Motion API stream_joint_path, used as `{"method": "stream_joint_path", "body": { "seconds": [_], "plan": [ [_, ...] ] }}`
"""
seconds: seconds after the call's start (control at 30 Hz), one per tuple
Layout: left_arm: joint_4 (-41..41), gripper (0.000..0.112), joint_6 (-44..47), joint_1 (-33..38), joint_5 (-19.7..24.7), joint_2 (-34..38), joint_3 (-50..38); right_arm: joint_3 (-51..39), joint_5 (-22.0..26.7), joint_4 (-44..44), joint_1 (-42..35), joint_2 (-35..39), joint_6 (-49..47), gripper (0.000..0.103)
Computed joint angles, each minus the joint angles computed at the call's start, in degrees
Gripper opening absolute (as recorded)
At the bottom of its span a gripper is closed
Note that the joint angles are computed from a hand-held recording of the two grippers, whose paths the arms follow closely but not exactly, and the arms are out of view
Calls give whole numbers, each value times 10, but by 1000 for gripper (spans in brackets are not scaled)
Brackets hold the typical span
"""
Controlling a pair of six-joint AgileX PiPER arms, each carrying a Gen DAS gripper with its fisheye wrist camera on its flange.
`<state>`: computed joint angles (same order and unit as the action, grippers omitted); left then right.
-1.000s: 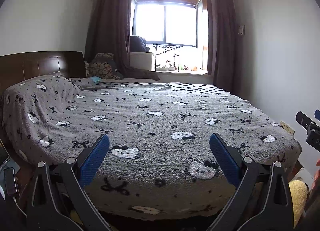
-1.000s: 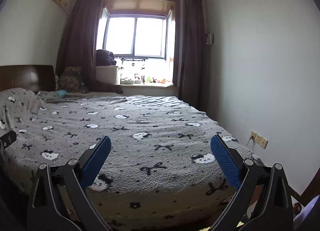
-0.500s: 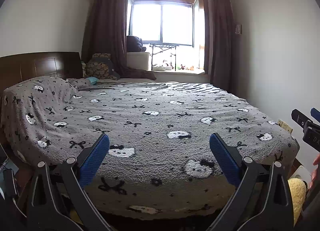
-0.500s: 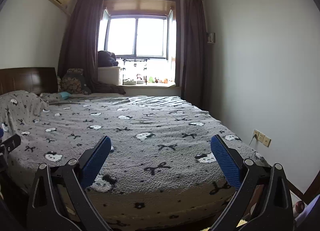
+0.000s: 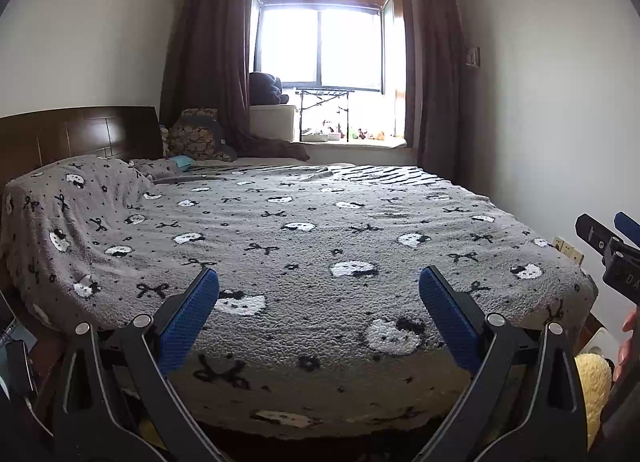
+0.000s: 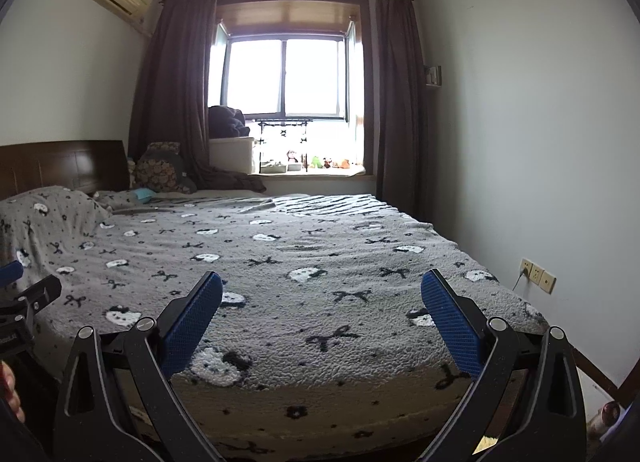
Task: Collect trash
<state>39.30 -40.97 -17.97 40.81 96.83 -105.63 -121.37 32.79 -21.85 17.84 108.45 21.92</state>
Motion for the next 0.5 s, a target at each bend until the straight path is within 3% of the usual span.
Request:
{"method": "stream_joint_path", "body": {
  "seconds": [0.5],
  "plan": [
    [-1,95,1,0,1,-1,0,-2,-2,25,-2,0,-19,100]
  ]
}}
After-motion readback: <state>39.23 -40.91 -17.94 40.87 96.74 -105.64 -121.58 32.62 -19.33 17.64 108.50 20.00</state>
